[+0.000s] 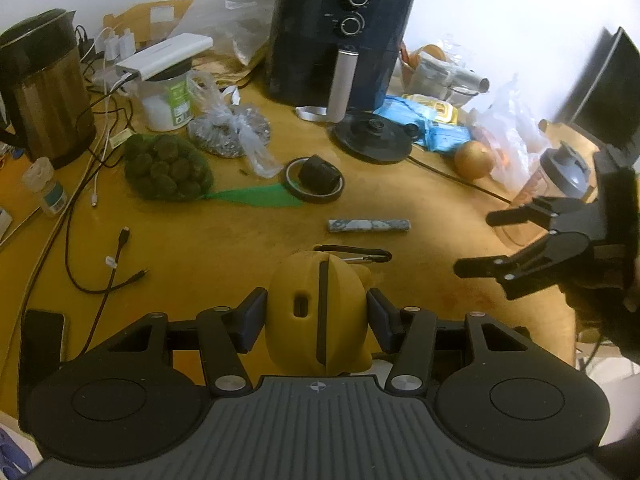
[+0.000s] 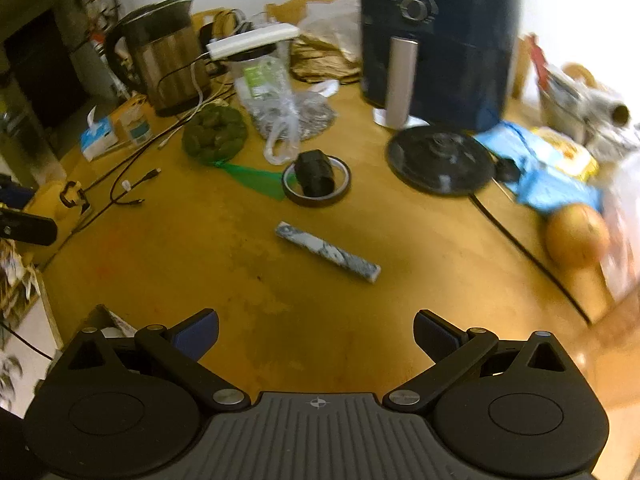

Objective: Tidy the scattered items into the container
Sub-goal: 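Move the right gripper toward the marble-patterned stick while the left gripper holds the toy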

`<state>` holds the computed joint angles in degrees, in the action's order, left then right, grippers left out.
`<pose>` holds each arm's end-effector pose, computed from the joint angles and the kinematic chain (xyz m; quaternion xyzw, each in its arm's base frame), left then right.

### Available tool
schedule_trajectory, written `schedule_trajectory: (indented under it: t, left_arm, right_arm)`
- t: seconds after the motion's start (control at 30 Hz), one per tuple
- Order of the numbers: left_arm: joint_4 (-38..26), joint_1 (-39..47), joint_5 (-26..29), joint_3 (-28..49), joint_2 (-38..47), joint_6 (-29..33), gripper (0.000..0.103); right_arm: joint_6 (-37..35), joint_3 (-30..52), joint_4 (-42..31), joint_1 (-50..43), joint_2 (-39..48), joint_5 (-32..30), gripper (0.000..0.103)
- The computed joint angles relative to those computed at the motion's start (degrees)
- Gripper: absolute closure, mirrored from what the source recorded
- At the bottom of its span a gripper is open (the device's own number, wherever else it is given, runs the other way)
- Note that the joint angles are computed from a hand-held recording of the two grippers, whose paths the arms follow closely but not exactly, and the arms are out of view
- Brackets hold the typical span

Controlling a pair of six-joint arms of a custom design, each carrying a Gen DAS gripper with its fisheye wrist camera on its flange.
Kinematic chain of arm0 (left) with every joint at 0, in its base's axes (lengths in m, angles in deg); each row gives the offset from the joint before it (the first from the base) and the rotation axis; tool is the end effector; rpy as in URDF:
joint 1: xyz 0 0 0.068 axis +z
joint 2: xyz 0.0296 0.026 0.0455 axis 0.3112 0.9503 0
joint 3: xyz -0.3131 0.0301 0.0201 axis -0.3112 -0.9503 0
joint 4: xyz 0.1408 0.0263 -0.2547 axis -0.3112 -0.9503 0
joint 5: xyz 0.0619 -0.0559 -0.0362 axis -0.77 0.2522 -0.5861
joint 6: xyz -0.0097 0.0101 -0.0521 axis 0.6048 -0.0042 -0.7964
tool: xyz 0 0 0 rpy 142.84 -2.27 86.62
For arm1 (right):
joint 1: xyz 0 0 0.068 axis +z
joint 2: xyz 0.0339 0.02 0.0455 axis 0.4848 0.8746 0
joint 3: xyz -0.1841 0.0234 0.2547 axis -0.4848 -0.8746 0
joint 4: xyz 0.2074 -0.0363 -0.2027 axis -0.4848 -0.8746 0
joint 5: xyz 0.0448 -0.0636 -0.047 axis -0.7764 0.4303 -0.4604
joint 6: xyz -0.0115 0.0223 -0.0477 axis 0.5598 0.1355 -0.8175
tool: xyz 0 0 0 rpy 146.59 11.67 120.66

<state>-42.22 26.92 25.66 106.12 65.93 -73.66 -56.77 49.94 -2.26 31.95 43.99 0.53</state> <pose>0.2326 0.0267 0.1984 0.0134 0.9491 -0.0875 0.3021 0.3458 0.0315 0.1440 -0.2731 0.9062 0.1354 0.2930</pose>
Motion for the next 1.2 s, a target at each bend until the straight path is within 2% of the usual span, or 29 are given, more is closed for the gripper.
schedule_trajectory:
  t: [0.2,0.4,0.67,0.83,0.9,1.1,1.2]
  left_arm:
    - [-0.4,2.2,0.4,-0.1,-0.1,0.4,0.05]
    - [-1.2,4.6,0.8,-0.1,-0.1,0.9,0.05]
    - [-1.8,6.8,0.4,-0.3,0.0,0.3,0.05]
    - [-2.1,8.1,0.5,-0.4,0.4,0.4,0.05]
    - [-2.3,8.4,0.4,-0.3,0.6,0.4,0.05]
    - [-2.6,8.8,0.3,-0.1,0.8,0.5,0.05]
    - [-2.8,9.0,0.2,0.0,1.0,0.6,0.05]
  right_arm:
    - [-2.4,3.4,2.2,3.0,5.0,2.0,0.002]
    - [-4.2,7.1,3.3,5.8,9.9,4.1,0.012]
    - [-4.9,12.2,3.4,8.7,16.6,9.0,0.034]
    - [-4.9,14.5,4.8,9.4,19.9,10.4,0.041]
    - [-5.2,15.7,4.6,9.7,21.4,10.9,0.047]
    - [-4.8,18.6,3.6,9.6,24.3,9.7,0.055]
    - [-4.2,19.0,3.3,9.6,24.5,9.2,0.068]
